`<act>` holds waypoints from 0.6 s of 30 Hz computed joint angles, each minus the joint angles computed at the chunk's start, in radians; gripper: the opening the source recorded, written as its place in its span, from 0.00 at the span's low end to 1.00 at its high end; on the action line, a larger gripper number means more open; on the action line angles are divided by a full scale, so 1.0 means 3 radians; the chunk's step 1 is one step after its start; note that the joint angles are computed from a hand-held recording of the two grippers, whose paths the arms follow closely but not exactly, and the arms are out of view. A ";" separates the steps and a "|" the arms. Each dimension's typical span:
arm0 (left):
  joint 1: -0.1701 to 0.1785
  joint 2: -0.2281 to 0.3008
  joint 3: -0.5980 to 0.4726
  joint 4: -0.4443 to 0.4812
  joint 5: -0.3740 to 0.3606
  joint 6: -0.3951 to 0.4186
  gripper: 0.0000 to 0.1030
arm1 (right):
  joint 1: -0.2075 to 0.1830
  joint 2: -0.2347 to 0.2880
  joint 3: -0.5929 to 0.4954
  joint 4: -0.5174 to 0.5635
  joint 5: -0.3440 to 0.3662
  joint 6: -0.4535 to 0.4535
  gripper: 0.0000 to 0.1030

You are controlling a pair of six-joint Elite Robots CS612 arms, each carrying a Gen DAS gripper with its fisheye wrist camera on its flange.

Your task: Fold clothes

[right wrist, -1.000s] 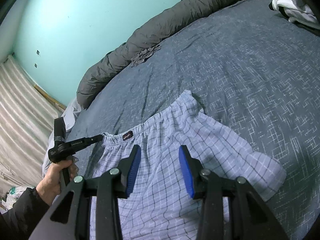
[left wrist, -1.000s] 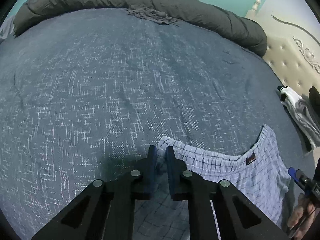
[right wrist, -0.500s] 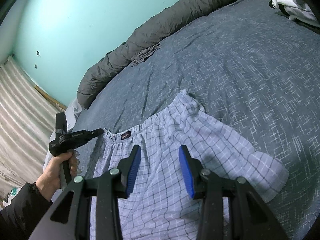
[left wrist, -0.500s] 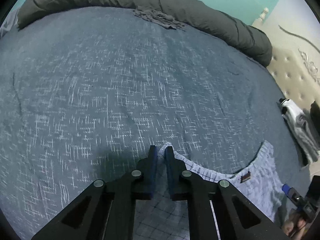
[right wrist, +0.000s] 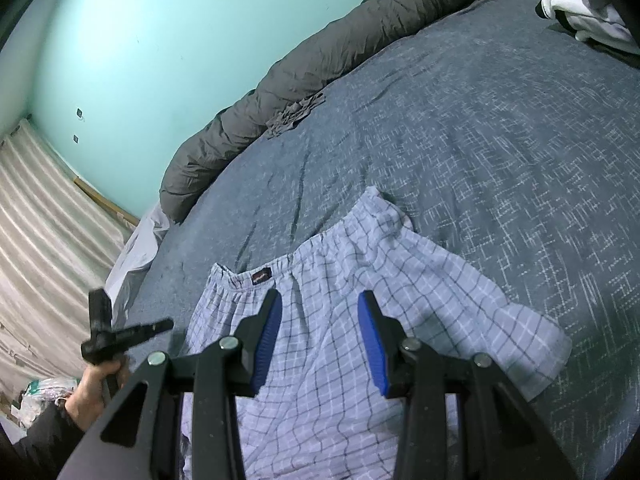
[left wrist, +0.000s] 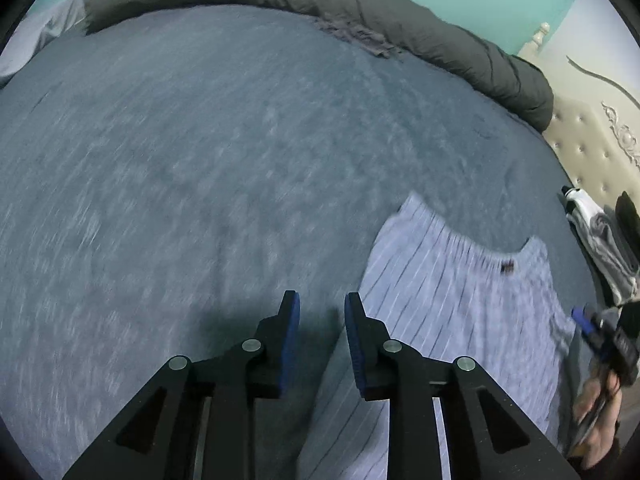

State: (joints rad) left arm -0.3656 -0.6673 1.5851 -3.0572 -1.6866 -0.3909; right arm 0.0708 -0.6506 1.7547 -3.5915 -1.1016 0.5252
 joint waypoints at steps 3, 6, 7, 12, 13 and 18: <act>0.0021 -0.0057 0.0177 -0.0061 -0.0080 -0.0084 0.25 | -0.0003 -0.0007 0.0027 -0.0018 0.0008 0.0035 0.38; 0.0018 -0.0099 0.0329 -0.0111 -0.0073 -0.0126 0.25 | -0.0001 -0.0013 0.0059 -0.0035 0.0003 0.0076 0.38; 0.0014 -0.0115 0.0376 -0.0133 -0.0054 -0.0144 0.25 | 0.0000 -0.0014 0.0067 -0.0039 0.0005 0.0093 0.38; -0.0012 -0.0196 0.0579 -0.0170 0.0054 -0.0114 0.25 | 0.0009 -0.0020 0.0085 -0.0056 0.0010 0.0143 0.38; -0.0024 -0.0205 0.0599 -0.0159 0.0083 -0.0089 0.25 | 0.0011 -0.0021 0.0083 -0.0051 0.0017 0.0138 0.38; -0.0094 -0.0228 0.0619 -0.0080 0.0128 0.0059 0.25 | 0.0017 -0.0018 0.0072 -0.0021 0.0036 0.0108 0.38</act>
